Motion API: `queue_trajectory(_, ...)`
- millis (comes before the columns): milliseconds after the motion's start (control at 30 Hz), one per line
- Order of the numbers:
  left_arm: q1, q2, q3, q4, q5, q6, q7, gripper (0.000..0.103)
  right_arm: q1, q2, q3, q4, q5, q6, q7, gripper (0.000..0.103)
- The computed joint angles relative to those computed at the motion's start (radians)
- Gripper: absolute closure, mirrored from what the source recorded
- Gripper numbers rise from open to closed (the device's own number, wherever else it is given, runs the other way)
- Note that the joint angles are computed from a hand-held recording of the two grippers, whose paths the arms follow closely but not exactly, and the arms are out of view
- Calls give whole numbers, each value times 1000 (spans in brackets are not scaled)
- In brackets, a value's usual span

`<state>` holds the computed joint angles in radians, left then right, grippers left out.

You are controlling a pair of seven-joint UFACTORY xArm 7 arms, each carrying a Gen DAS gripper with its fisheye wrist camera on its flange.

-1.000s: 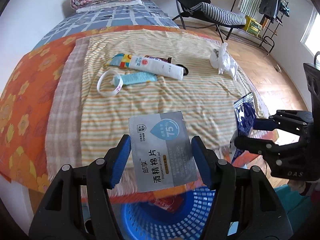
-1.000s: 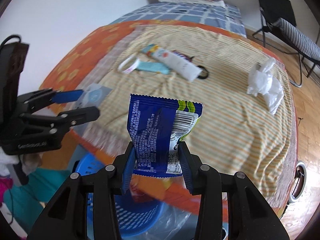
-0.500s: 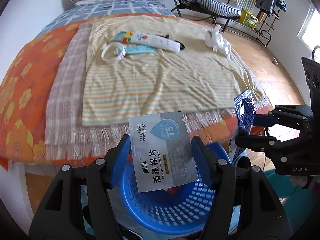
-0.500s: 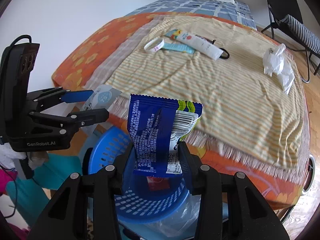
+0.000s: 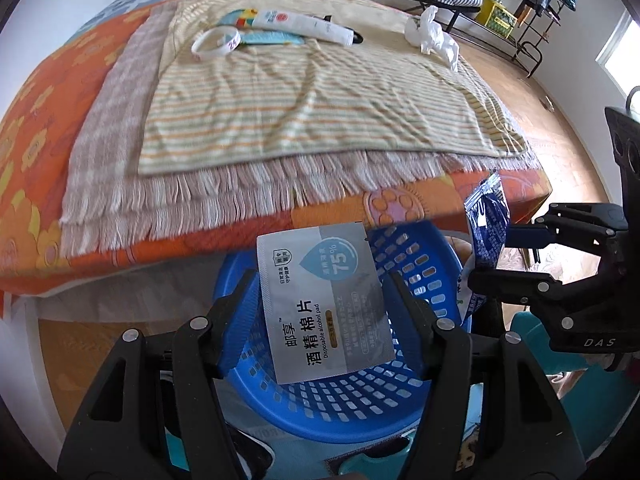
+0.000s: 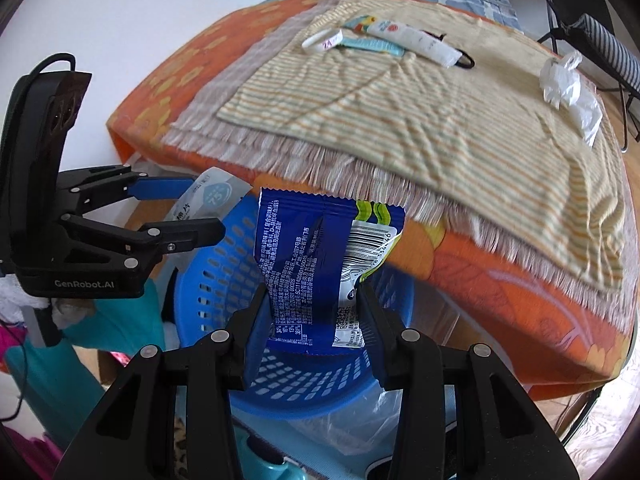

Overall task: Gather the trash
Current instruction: 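Carry wipes packet and blue wrapper over the blue basket with both tools, then open both tools to drop wipes packet and wrapper into the basket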

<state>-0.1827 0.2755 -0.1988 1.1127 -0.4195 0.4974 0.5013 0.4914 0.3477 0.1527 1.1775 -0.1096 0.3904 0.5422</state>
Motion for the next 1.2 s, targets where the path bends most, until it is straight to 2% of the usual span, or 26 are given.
queue_trajectory(367,-5,10,5,0,20,30,-17,38,3,25,12,15,23,35,-29,61)
queue_trajectory(500,-7,14,8,3,32,32,-31,38,7,32,11,24,20,48,-35,54)
queue_trajectory(1200,-4,43,12,48,56,109,-69,38,5,25,3,19,16,54,-11,53)
